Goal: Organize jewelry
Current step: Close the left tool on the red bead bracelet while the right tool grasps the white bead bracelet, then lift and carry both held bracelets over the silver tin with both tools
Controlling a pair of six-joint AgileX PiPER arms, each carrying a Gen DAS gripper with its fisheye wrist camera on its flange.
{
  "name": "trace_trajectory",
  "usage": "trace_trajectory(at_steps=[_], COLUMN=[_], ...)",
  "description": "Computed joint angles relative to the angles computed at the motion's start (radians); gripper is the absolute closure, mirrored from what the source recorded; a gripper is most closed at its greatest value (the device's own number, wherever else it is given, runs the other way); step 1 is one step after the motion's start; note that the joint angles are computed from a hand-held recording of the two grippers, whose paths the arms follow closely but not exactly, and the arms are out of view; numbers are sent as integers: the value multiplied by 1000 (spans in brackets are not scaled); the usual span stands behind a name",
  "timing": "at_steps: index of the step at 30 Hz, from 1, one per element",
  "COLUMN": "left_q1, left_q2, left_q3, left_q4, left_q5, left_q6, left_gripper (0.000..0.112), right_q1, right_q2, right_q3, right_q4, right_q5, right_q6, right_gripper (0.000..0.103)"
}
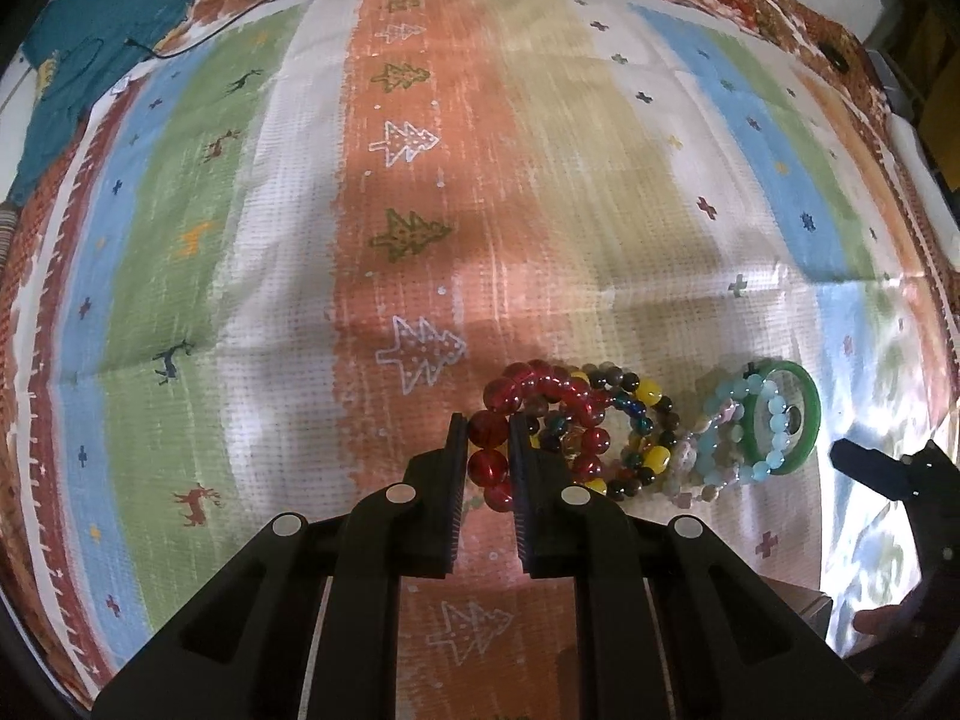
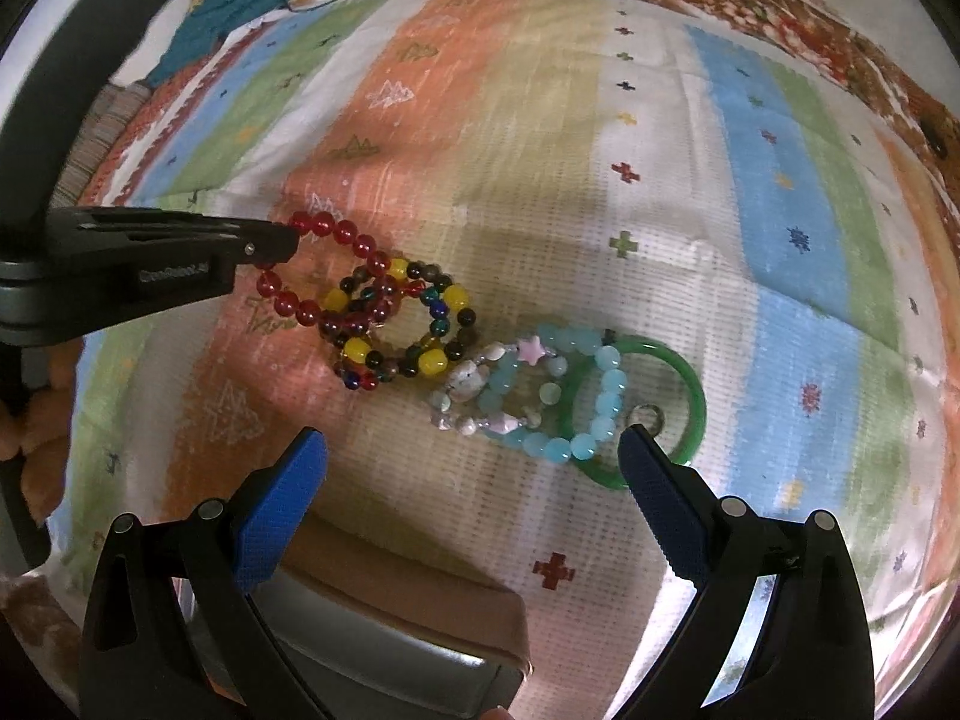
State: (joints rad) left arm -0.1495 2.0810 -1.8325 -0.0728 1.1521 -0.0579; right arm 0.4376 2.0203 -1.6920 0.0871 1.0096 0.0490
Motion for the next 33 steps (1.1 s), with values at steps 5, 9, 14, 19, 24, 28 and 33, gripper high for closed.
trace_trajectory(at_steps=[5, 9, 14, 19, 24, 28, 33], left_q1=[-1, -2, -1, -7, -12, -12, -17], left_q2=[-10, -4, 4, 12, 19, 23, 23], left_q3=[2, -4, -7, -7, -3, -7, -5], left_q4=[-4, 0, 5, 13, 30, 34, 40], left_q5=[1, 5, 10, 10, 8, 10, 11], left_q6=[5, 0, 0, 1, -3, -3, 1], left_gripper=[99, 99, 99, 99, 99, 99, 99], right_q1=[10, 9, 17, 30, 35, 34, 29], right_q2=[50, 98, 149, 208, 255, 266, 261], right_q3=[-55, -108, -175, -238, -289, -302, -290], right_q4=[-10, -11, -12, -33, -52, -68, -74], right_q5=[45, 83, 131, 168, 194, 197, 186], right_q6=[2, 1, 3, 22, 39, 48, 50], right_gripper=[5, 12, 15, 31, 47, 66, 80])
